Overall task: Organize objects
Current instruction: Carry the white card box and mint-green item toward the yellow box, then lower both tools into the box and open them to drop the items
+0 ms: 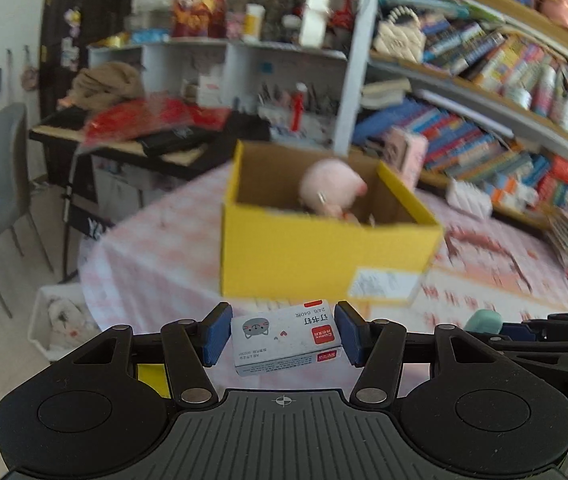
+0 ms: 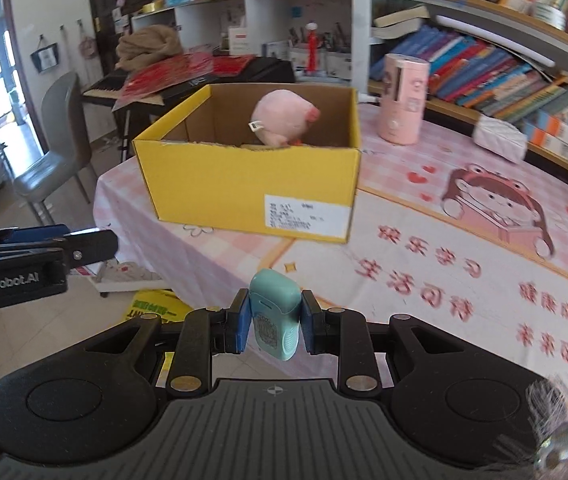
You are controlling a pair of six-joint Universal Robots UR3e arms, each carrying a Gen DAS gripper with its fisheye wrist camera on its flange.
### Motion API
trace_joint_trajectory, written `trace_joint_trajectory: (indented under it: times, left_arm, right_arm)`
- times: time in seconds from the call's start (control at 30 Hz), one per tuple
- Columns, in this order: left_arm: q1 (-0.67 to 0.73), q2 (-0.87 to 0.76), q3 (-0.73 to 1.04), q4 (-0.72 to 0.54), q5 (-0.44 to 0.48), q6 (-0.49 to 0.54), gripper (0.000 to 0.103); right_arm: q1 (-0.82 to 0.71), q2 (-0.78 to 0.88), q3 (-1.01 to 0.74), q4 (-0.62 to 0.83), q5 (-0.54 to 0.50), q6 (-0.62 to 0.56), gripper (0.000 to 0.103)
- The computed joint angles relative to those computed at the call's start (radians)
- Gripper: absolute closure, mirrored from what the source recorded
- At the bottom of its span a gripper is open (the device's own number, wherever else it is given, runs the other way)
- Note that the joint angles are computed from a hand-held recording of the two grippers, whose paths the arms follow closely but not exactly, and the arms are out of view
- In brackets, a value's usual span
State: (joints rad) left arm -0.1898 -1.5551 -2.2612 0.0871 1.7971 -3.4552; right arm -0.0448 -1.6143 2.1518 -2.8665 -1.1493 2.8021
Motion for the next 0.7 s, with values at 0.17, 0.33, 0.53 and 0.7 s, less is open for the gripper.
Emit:
trace_joint_trajectory:
  times: [0.17, 0.33, 0.53, 0.7]
  left_arm:
    - [0.036, -0.117, 0.166, 0.036, 0.010, 0.040, 0.047]
    - [0.044, -0.302, 0.424, 0.027, 0.034, 0.073, 0.047]
    - [0.048, -0.524, 0.738, -0.098, 0.064, 0.110, 0.047]
    - [0.044, -0.666, 0.927, -0.257, 0.082, 0.131, 0.047]
  right_arm:
    - [0.006, 0.146, -0.184, -0.065, 0.047, 0.038, 0.079]
    - [0.020, 0.324, -0.452, -0.074, 0.062, 0.071, 0.079]
    - [0.058, 0.578, -0.794, -0.050, 0.031, 0.008, 0.079]
    - [0.096, 0.766, -1.011, 0.002, -0.018, -0.140, 0.079]
